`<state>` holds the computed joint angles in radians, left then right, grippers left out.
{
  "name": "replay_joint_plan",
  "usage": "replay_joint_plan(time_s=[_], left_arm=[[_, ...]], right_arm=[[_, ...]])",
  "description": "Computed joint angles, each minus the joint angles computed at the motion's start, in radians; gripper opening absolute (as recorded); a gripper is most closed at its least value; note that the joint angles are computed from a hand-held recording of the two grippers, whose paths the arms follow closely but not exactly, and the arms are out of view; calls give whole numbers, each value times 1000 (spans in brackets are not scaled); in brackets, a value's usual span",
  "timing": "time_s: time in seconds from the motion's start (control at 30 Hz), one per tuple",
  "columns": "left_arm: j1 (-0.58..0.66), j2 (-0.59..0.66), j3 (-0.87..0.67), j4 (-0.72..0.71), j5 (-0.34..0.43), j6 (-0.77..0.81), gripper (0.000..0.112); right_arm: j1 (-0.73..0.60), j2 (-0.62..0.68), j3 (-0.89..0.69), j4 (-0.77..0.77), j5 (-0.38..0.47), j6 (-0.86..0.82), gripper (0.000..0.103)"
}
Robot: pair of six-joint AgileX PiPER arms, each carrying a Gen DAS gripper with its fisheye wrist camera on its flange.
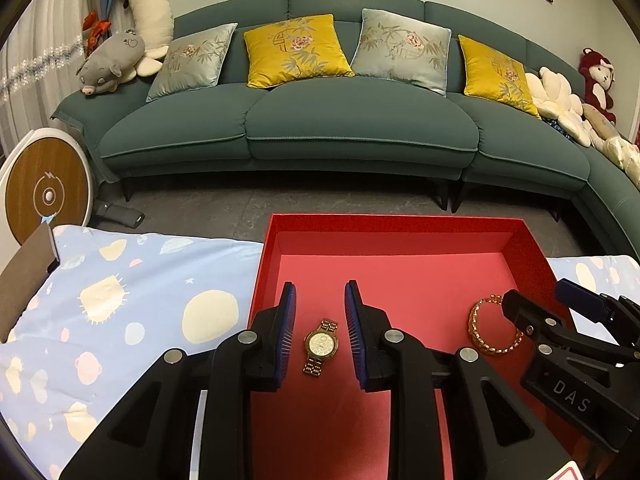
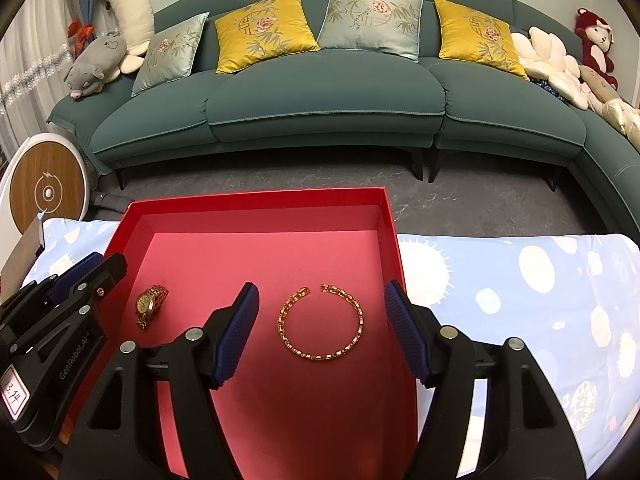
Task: Organize jewelry
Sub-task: 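Lower the cuff bracelet into the red box with right gripper while left releases the watch there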
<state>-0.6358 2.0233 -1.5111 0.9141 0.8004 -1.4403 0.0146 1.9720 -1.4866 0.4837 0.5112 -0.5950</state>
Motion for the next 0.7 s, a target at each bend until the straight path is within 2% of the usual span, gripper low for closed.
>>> replay_joint_plan(time_s=[0.33,0.53,0.7], left_arm=[[0,2,-4,-6,6,12,23],[-7,-2,5,15,14,-14,23],[-24,-16,27,32,48,-16,27]], right_arm=[[9,0,-5,-37,1,26,63],[14,-31,46,-39,-63,30,63],[-1,-57,70,-27,-48,0,63]])
